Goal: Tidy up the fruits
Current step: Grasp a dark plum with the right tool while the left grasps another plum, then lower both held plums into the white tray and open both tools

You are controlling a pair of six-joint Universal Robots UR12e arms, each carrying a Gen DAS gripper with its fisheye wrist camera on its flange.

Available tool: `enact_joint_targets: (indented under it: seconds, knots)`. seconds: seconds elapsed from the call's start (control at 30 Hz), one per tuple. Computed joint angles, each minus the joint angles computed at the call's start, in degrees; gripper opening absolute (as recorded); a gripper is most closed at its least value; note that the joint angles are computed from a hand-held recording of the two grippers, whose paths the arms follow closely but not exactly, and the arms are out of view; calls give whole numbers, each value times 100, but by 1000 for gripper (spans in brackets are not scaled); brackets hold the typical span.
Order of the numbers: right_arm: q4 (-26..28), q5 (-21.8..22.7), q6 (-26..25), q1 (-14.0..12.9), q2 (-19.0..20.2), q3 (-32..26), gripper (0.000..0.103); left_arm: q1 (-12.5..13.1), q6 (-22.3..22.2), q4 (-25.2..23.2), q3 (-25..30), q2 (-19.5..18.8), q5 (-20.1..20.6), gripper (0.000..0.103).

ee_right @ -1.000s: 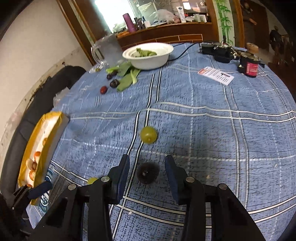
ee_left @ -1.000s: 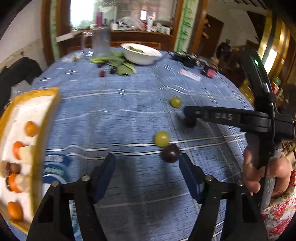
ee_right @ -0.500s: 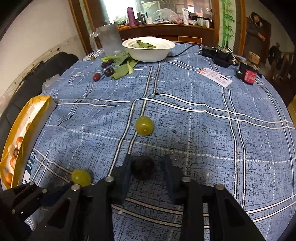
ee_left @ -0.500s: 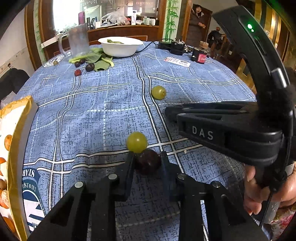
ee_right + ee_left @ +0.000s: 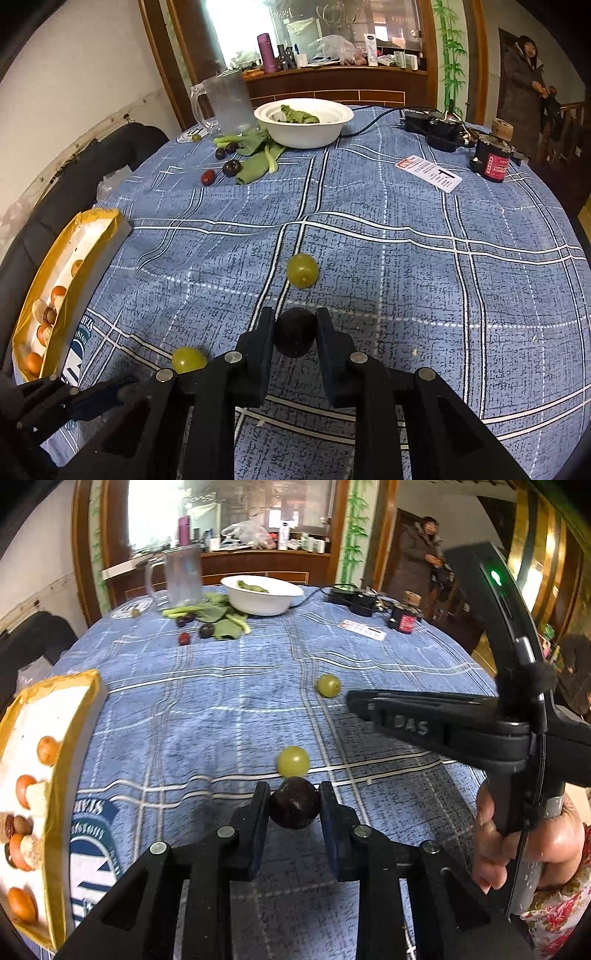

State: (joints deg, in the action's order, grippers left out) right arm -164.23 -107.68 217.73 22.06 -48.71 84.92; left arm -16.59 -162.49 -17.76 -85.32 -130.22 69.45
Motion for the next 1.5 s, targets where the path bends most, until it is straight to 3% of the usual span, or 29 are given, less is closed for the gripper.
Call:
enact_joint_targets:
  seconds: [0.23,0.47,0.67,0.87,1.03,1.3,1.5]
  knots:
    - [-311,-169,222,15,-23,97,23,134,-373,282,-162,111,86,25]
    - [-480,-294,357,206,-36,42,23,430,-707,440,-303,229,-371,26]
    - [-211,-273,193,421,63,-267,23,703,-1074,872,-514,348,-498,26]
    - [32,-105,-98,559,247,-777,24,965,-1458,1354,-688,442,-230,26]
    - [215,236,-356,636,472,-1306,24,1220,-1895,1482,-708,429,-11,26]
    - [149,1351,-487,644,896,-2049,24,1516,-2383,1503,-735,379,379,26]
    - [746,1778,-674,674,1344,-2872,25,1503,-2271,1304,-554,280,404,26]
